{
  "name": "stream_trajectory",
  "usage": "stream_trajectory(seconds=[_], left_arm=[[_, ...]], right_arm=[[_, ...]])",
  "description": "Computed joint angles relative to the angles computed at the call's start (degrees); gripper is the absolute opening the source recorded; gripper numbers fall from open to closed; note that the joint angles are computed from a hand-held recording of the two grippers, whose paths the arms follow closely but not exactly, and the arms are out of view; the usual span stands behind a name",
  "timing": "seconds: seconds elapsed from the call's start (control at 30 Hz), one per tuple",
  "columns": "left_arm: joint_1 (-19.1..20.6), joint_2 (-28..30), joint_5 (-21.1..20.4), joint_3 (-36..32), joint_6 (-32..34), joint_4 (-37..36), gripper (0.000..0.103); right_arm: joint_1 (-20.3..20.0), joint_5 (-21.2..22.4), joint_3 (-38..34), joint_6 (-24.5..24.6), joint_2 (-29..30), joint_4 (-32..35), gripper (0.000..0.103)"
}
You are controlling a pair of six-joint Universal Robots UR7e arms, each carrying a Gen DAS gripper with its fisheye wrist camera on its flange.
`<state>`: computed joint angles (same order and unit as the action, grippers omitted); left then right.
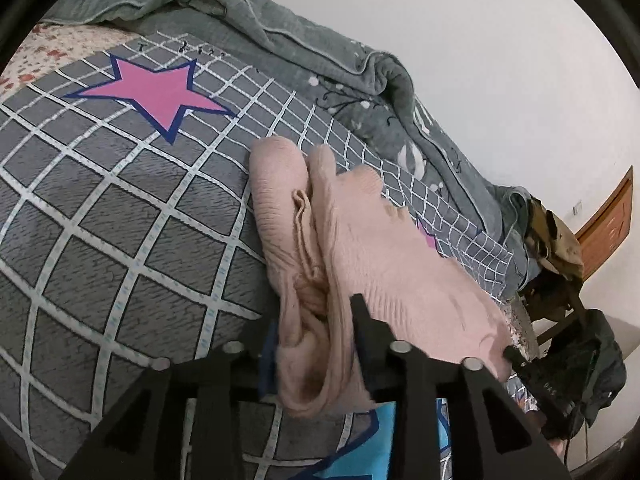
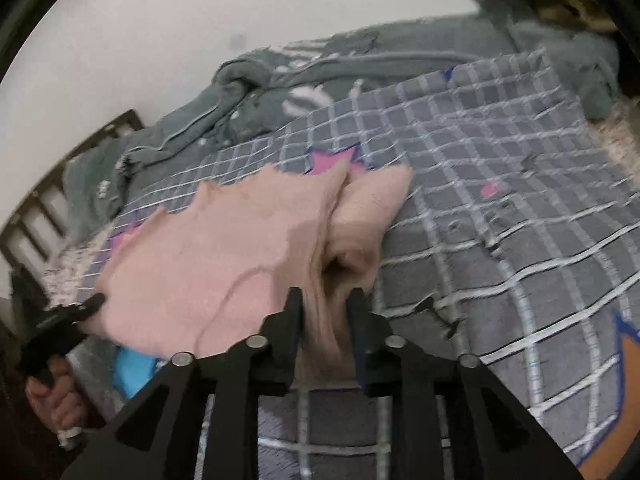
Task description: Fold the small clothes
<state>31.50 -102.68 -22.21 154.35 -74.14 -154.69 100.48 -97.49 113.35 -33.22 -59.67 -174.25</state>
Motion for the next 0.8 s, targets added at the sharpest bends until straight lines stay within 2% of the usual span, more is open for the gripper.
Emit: stream_trajectory(seconds=[0.1, 0.27, 0.37, 0.47, 0.6, 0.67, 0.8], left_arm=[[2.27, 1.96, -1.15, -0.45, 3.82, -6.45, 0.043], [5.40, 6.03, -1.01, -2.97, 9.47, -12.02, 0.048], [7.01, 7.31, -1.41, -4.87, 12.52, -11.67, 0.049], [7.97, 6.95, -2.01, -6.03, 15.12, -9.82, 0.049], [9.26, 7.70, -3.36, -5.49, 18.03, -16.04, 0.049], [9.62, 8.30, -3.52, -5.35, 18.97, -18.20, 0.049], [9.79, 8.89, -3.23, -5.85, 19.14, -17.13, 0.050]], right_arm=[[0.83, 2.13, 1.42, 0.35, -0.21, -4.36, 0.031], [4.73, 3.73, 1.06, -2.40, 2.45, -5.65, 0.034], [7.49, 1.25, -0.54, -3.23, 6.43, -4.75, 0.034], [10.01, -3.43, -3.04, -4.31, 11.38, -4.20, 0.034], [12.51, -10.71, -6.78, -4.47, 17.74, -6.53, 0.034], [12.78, -11.32, -7.33, -4.56, 19.37, -8.94, 0.034], [12.43, -11.46, -6.94, -5.03, 20.51, -12.05, 0.034]])
